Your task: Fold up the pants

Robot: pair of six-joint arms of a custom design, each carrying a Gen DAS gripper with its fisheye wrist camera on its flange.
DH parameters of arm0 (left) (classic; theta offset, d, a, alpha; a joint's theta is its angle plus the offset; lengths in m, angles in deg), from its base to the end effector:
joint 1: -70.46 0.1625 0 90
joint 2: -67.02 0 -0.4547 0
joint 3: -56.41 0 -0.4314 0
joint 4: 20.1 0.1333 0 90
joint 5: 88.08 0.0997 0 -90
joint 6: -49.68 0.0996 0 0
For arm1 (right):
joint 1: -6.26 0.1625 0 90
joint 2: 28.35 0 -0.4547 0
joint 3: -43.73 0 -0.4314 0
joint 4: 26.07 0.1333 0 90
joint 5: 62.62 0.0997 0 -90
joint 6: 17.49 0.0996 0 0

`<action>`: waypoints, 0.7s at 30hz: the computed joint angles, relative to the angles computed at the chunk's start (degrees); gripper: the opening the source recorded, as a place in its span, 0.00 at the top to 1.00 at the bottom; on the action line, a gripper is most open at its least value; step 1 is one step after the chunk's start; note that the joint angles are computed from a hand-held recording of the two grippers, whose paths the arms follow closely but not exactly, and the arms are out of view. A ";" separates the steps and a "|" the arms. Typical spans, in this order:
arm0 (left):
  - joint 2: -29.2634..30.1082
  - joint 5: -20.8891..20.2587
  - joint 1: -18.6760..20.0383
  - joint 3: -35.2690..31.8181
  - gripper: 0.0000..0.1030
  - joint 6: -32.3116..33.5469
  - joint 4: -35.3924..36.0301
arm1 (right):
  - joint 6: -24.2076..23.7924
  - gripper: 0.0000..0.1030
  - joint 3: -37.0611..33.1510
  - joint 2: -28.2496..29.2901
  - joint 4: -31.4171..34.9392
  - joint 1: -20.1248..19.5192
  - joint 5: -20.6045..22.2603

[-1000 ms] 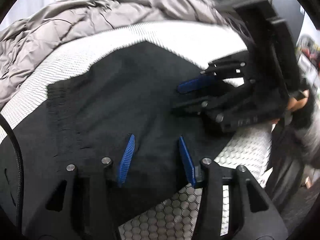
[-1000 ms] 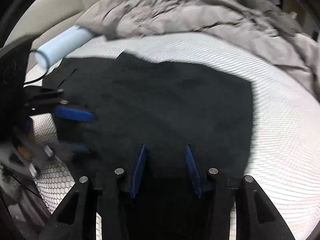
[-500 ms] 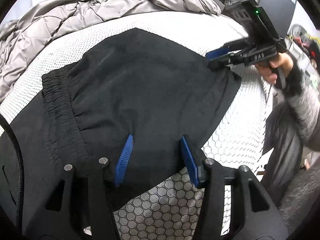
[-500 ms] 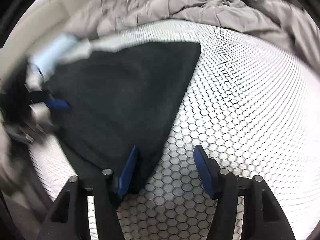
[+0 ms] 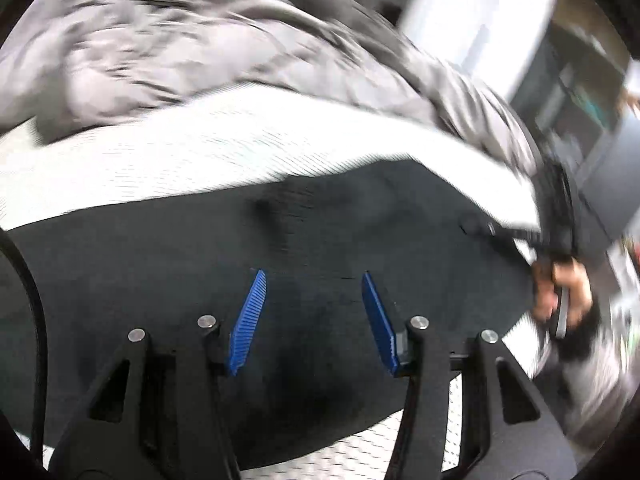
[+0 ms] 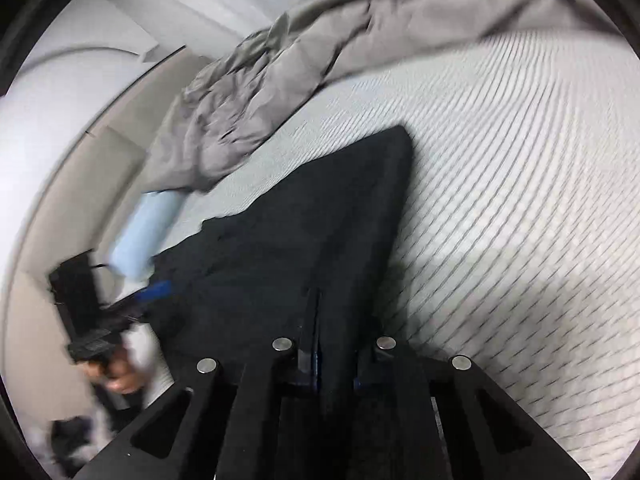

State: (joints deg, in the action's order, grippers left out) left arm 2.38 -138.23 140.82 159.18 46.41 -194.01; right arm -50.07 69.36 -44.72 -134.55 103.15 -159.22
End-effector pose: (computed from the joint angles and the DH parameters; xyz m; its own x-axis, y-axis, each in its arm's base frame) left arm -0.0356 -0.6864 0.3251 -0.8894 -0.2117 -0.4053 0.1840 0.6458 -0.7410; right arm 0.2381 -0.9546 0.1395 -0.7691 -0.6127 0.1819 -0.6320 0.7714 -0.0739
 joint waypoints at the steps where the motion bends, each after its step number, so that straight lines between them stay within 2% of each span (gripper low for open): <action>1: -0.72 1.17 0.28 0.70 0.54 -1.21 -1.84 | -1.46 0.76 2.24 -0.81 -4.17 0.60 -3.00; 2: -1.39 2.65 0.57 1.31 0.54 -2.77 -3.17 | -3.05 0.65 3.91 -0.71 -8.44 1.36 -8.03; 3: -2.13 4.43 0.75 1.74 0.54 -4.79 -3.27 | -4.05 0.50 3.98 0.12 -10.30 2.06 -12.52; 4: -2.79 5.94 1.09 1.98 0.54 -6.70 -2.90 | -4.54 0.47 3.99 0.58 -11.50 2.32 -14.83; 5: -4.23 8.14 1.18 2.80 0.53 -10.69 -1.64 | -4.32 0.47 4.78 0.25 -12.83 2.29 -14.74; 7: -7.02 9.89 1.27 4.53 0.53 -16.73 0.79 | -3.23 0.47 8.14 -1.62 -17.02 2.21 -13.84; 8: -8.23 10.62 1.23 5.52 0.53 -18.11 1.05 | -2.76 0.46 9.49 -2.59 -18.09 2.10 -12.09; 10: -10.44 13.71 0.74 7.95 0.49 -19.25 0.68 | -2.59 0.36 10.12 -3.97 -17.37 1.94 -9.38; 12: -13.25 17.79 -0.02 10.63 0.49 -23.30 3.43 | -2.62 0.35 12.19 -5.00 -19.52 1.87 -8.35; 14: -17.05 19.05 -0.07 13.02 0.49 -29.85 9.22 | -2.65 0.35 13.40 -5.77 -19.07 1.66 -8.28; 16: -20.80 20.86 -0.08 15.35 0.49 -39.51 16.82 | -2.55 0.35 16.01 -7.38 -19.51 1.33 -8.73; 18: -24.90 19.42 0.51 18.22 0.49 -45.94 20.89 | -3.49 0.35 19.20 -10.33 -19.64 0.30 -8.43; 20: -26.24 16.27 2.32 18.33 0.49 -49.77 23.83 | -3.71 0.35 22.03 -11.62 -21.71 0.47 -8.44; 21: -26.29 14.69 3.11 18.66 0.49 -49.53 22.97 | -3.77 0.35 23.59 -12.42 -22.63 0.52 -8.16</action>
